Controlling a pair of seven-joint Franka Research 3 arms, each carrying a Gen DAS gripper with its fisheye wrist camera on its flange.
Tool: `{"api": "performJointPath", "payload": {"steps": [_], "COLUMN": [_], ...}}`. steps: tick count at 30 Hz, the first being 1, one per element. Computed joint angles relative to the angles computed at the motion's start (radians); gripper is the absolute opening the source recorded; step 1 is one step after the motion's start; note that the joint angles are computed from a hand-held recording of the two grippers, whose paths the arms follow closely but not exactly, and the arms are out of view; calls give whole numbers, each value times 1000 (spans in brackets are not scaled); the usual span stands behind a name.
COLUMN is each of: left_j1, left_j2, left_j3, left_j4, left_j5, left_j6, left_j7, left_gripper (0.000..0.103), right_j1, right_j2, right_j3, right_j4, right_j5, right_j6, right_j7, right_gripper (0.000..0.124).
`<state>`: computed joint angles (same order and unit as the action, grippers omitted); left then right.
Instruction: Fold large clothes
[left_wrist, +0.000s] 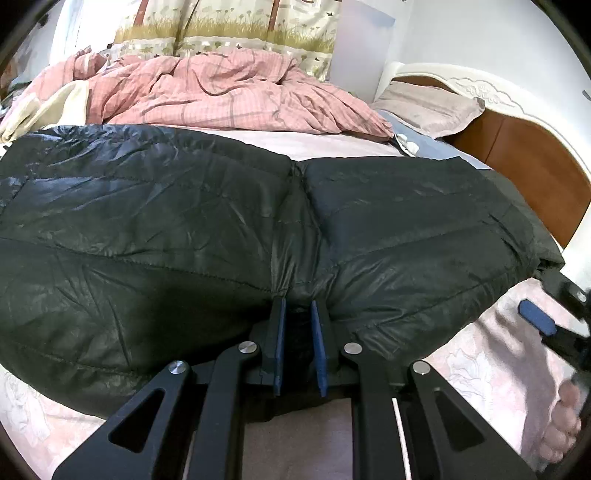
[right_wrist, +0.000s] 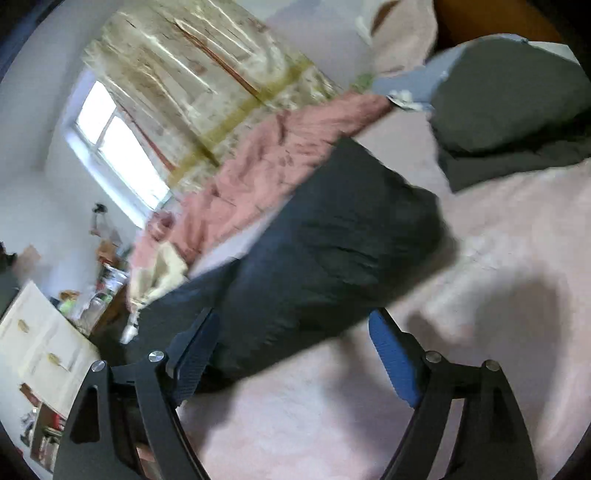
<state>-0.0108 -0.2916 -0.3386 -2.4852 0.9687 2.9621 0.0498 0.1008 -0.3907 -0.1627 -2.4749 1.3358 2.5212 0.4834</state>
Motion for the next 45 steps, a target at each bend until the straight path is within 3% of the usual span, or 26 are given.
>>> {"api": "performJointPath", "payload": {"steps": [2,4,8,11,15,17,18,20,21,23,24,26,30,33,36,39,42,45], "left_j1": [-1,-3,-5,-5,57,72,84,103,111,118,110,73,-4,11,0,2,32,58], "left_j2": [-2,-3,-1,0,-31,-72,-106,-182,-226,-320,-346,-352,-313,-292,-238,-217,-217,-220], "left_j3": [-4,-4,-2,0,-48,-65,-76,-86,-91,-113,-112,-58,89,95,131,117,83,66], "left_j4": [2,3,4,5,0,-6,-12,-29,-43,-78,-90,-107,-133,-148,-149,-141,-147,-152], "left_j5": [5,9,14,20,144,201,239,305,329,349,336,271,55,-49,-157,-225,-241,-247], "left_j6": [-13,-16,-15,-10,21,12,6,-12,-36,-151,-218,-275,-242,-229,-167,-195,-181,-160], "left_j7": [0,-3,-9,-14,-179,-251,-299,-381,-425,-505,-498,-416,-196,-182,-113,-31,-12,-8], "left_gripper": [15,15,15,15,15,21,26,44,46,51,51,51,51,44,36,33,31,30], "right_j1": [9,6,-43,-62,-53,-64,-67,-64,-53,-49,-51,-51,-15,15,41,76,122,175], "right_j2": [32,87,246,243,232,212,198,156,144,136,138,146,147,117,84,29,-56,-112], "right_j3": [-20,-7,-31,14,66,43,43,82,76,51,38,34,68,77,98,99,102,91], "right_j4": [30,74,182,180,180,176,174,163,162,174,185,203,244,263,278,268,223,179], "right_j5": [98,125,122,188,140,158,147,111,111,122,131,141,199,278,283,278,306,272], "right_j6": [7,7,-228,-191,-61,-104,-87,81,131,157,164,209,363,383,389,338,274,126], "right_j7": [-78,-57,155,100,84,97,88,22,-9,-35,-44,-73,-305,-426,-425,-392,-441,-446], "right_gripper": [84,84,86,83,32,25,24,23,23,23,23,23,23,23,24,24,24,24]}}
